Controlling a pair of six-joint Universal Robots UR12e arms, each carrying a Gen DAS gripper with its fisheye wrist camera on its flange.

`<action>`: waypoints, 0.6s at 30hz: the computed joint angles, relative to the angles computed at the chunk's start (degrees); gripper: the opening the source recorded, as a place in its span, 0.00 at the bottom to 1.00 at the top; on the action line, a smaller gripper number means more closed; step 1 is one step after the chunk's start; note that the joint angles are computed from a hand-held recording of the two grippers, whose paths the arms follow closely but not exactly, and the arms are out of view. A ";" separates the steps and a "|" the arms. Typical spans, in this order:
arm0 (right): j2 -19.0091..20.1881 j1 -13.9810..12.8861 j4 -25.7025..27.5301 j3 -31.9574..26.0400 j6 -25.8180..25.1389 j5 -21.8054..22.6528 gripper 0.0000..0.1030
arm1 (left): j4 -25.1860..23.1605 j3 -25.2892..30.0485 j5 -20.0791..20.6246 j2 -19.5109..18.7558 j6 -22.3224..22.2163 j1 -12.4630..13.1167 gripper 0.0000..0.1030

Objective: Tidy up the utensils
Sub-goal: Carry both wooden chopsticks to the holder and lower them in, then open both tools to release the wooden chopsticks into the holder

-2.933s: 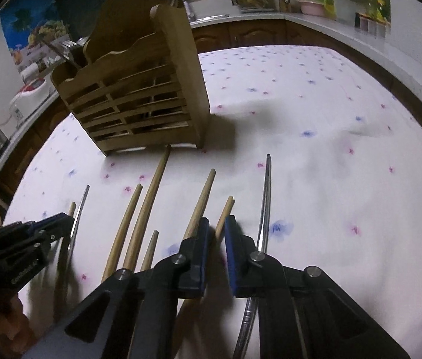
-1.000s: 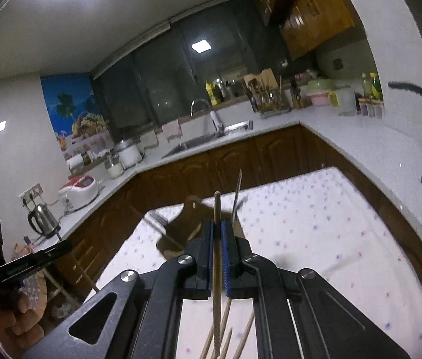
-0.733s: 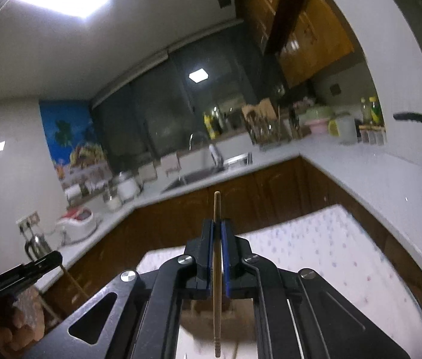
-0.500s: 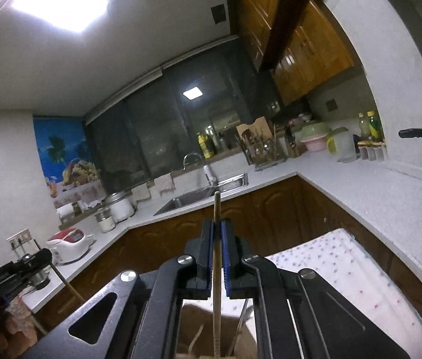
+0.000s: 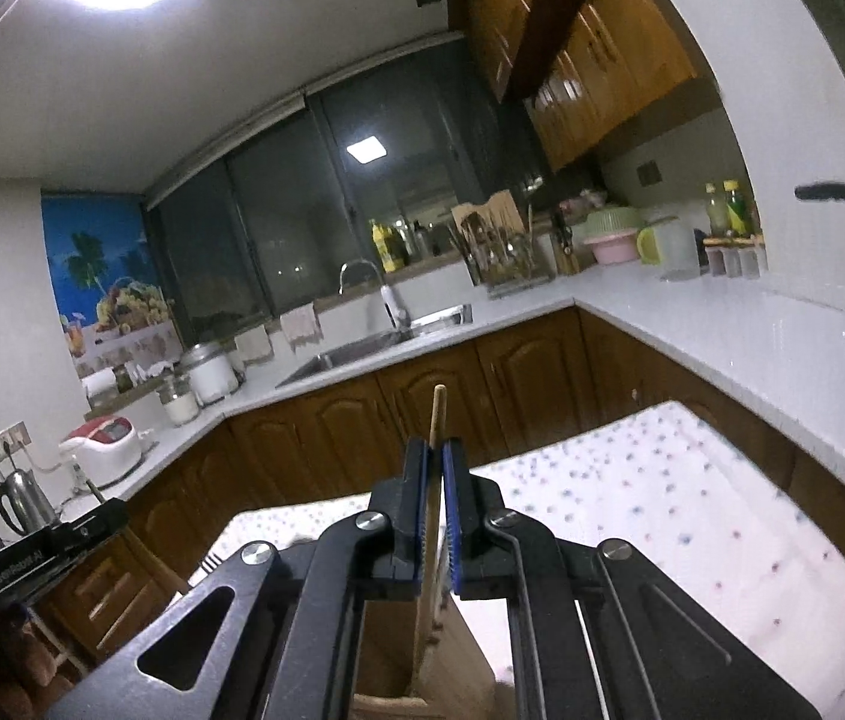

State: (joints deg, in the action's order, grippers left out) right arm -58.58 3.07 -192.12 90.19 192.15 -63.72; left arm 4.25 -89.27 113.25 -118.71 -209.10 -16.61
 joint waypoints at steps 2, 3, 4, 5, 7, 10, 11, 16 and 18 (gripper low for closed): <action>-0.06 -0.03 2.00 0.11 -0.78 0.46 0.06 | -0.73 -0.38 -1.12 -0.04 -0.40 0.23 0.05; -0.11 -0.02 2.78 0.19 -1.21 0.88 0.06 | -0.76 -0.33 -0.47 -0.17 -0.40 0.10 0.05; -0.17 0.09 3.63 0.20 -1.81 0.94 0.06 | -0.99 -0.27 -0.29 -0.18 -0.29 0.09 0.05; -0.24 0.19 3.88 0.34 -2.20 0.77 0.06 | -0.88 -0.34 -0.33 -0.18 -0.30 0.08 0.05; -0.41 0.30 3.76 0.51 -2.67 0.30 0.06 | -1.21 -0.18 -0.78 -0.29 -0.44 0.15 0.05; -0.63 0.20 5.06 0.35 -2.72 0.62 0.06 | -1.51 -0.09 -0.71 -0.31 -0.20 0.14 0.05; -0.66 0.21 5.22 0.35 -2.71 0.72 0.06 | -1.56 -0.13 -0.73 -0.23 -0.20 0.16 0.05; -0.77 0.24 6.26 0.13 -2.74 1.00 0.11 | -1.96 -0.26 -2.14 0.08 -0.47 0.41 0.05; -0.90 0.08 6.61 0.15 -2.38 1.48 0.11 | -1.63 -0.79 -3.38 0.55 -0.84 0.63 0.06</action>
